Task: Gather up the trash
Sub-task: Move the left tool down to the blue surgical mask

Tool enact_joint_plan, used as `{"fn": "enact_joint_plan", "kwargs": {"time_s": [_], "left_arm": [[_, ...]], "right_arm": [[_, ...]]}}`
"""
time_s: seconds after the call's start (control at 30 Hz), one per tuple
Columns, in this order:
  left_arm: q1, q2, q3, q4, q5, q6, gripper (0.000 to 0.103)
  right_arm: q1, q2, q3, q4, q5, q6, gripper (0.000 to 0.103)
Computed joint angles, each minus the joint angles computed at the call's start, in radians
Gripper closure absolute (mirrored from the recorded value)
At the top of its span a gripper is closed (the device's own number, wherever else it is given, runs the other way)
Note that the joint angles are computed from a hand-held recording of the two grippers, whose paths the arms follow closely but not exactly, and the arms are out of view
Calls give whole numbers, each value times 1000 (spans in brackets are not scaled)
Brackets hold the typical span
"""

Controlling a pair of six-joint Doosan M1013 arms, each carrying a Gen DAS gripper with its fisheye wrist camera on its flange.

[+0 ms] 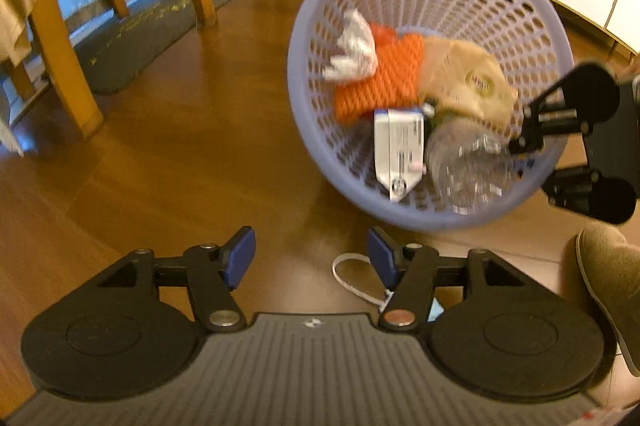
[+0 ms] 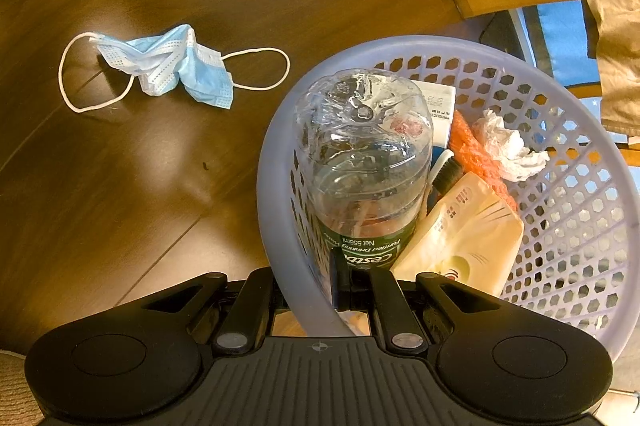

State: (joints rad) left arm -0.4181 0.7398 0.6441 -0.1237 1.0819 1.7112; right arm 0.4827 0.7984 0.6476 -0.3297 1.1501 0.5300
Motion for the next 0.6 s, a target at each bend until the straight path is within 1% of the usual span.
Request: {"fn": "enact_joint_plan", "kwargs": {"time_s": [0.07,0.13,0.27,0.43,0.5,0.6], "left_arm": [[0,-9,22,-7,9,-3,43],[-3,-17,44,-10,14,4,40],[-9,-33,82,-17,15,0,30],[-15,-54,136,-37,7,28,25],[-17,-64,160,-40,-3,27,21],[-20,-76,193,-53,-8,33,20]], "right_arm": [[0,0,-1,0,1,0,97],[0,2,-1,-1,-1,-1,97],[-1,4,-3,-4,-4,3,97],[-1,8,-4,-16,-9,15,97],[-1,9,-3,-17,-10,18,97],[-1,10,-2,-16,-13,19,97]]}}
